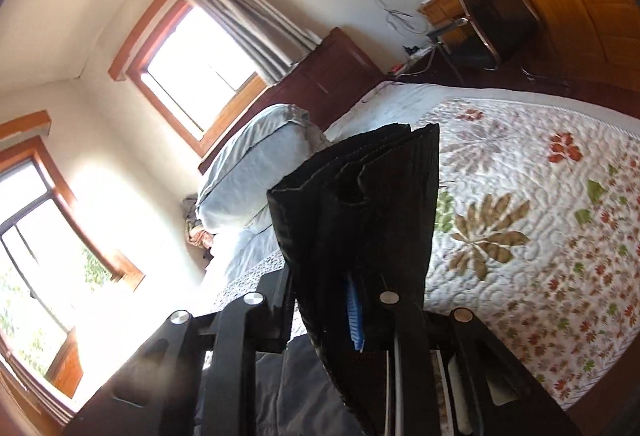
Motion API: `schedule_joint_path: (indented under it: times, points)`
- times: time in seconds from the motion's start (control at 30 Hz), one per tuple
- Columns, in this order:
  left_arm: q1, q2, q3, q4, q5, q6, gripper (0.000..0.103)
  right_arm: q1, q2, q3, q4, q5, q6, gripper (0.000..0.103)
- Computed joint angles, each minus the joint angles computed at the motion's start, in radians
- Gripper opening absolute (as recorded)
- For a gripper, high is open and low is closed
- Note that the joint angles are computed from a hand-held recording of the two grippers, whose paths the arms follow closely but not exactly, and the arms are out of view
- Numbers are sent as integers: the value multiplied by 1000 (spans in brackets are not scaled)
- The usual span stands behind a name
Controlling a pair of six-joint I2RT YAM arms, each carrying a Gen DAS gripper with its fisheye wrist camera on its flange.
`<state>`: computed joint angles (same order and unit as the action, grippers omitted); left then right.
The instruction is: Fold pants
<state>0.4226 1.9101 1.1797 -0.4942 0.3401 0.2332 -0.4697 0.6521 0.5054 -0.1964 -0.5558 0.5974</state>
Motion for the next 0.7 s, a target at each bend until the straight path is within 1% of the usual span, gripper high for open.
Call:
schedule_joint_path:
  times: [0.07,0.23,0.3,0.4,0.47,0.7]
  points:
    - [8,1,2,-3,14,6,100,152,18,40,-1,104,-4,22]
    - [38,4,10,-21,60,16,100,558,150,154,-4,394,-54,22]
    - [51,6,14,-28,78,18,100,666,220,194,4,456,-67,22]
    - [65,11,27,-45,100,12,100,804,329,254,3,532,-69,22]
    - [77,14,33,-55,116,8,100,861,396,276,13,556,-75,22]
    - [109,16,41,-72,146,-5,100,994,633,309,62,565,-73,22]
